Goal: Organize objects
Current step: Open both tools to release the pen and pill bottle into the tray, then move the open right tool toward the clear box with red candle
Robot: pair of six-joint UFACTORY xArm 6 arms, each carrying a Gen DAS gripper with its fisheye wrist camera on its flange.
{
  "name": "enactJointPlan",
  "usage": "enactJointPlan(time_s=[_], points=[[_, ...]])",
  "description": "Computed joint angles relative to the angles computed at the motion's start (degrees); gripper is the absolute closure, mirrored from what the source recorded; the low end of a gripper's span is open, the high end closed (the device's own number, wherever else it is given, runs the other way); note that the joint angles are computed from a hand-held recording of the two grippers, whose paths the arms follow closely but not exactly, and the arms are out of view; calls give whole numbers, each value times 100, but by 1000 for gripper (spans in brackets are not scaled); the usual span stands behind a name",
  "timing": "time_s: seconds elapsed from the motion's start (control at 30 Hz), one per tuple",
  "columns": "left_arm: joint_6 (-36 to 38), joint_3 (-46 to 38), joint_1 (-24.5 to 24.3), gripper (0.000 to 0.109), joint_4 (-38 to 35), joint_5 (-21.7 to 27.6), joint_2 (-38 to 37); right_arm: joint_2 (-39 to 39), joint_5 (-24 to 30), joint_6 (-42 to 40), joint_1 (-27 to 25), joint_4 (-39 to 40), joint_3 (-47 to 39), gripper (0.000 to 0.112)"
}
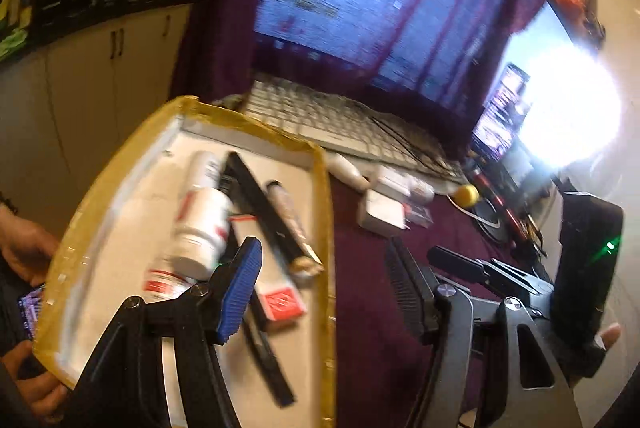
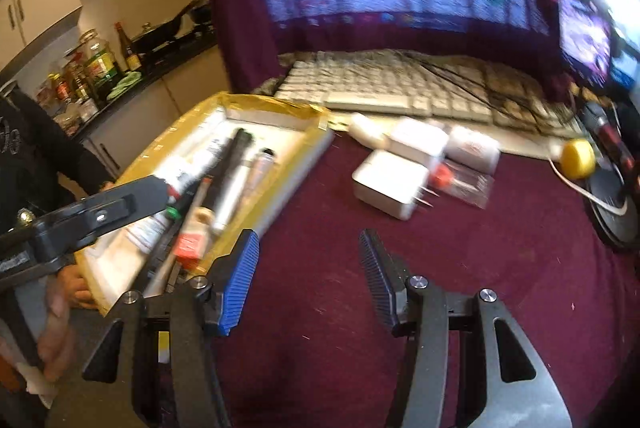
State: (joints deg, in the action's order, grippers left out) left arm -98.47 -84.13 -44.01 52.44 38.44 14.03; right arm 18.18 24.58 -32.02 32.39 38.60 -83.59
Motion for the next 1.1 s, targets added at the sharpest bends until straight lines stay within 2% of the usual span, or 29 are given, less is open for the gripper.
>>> enactJointPlan(time_s=[0.27,1.1], points=[[669,-572,-103,51,-532,29,510,93,82,173,-192,-24,54,61],[908,-655,-101,51,-774,-23,619,143,139,359,-221,-199,-10,61]])
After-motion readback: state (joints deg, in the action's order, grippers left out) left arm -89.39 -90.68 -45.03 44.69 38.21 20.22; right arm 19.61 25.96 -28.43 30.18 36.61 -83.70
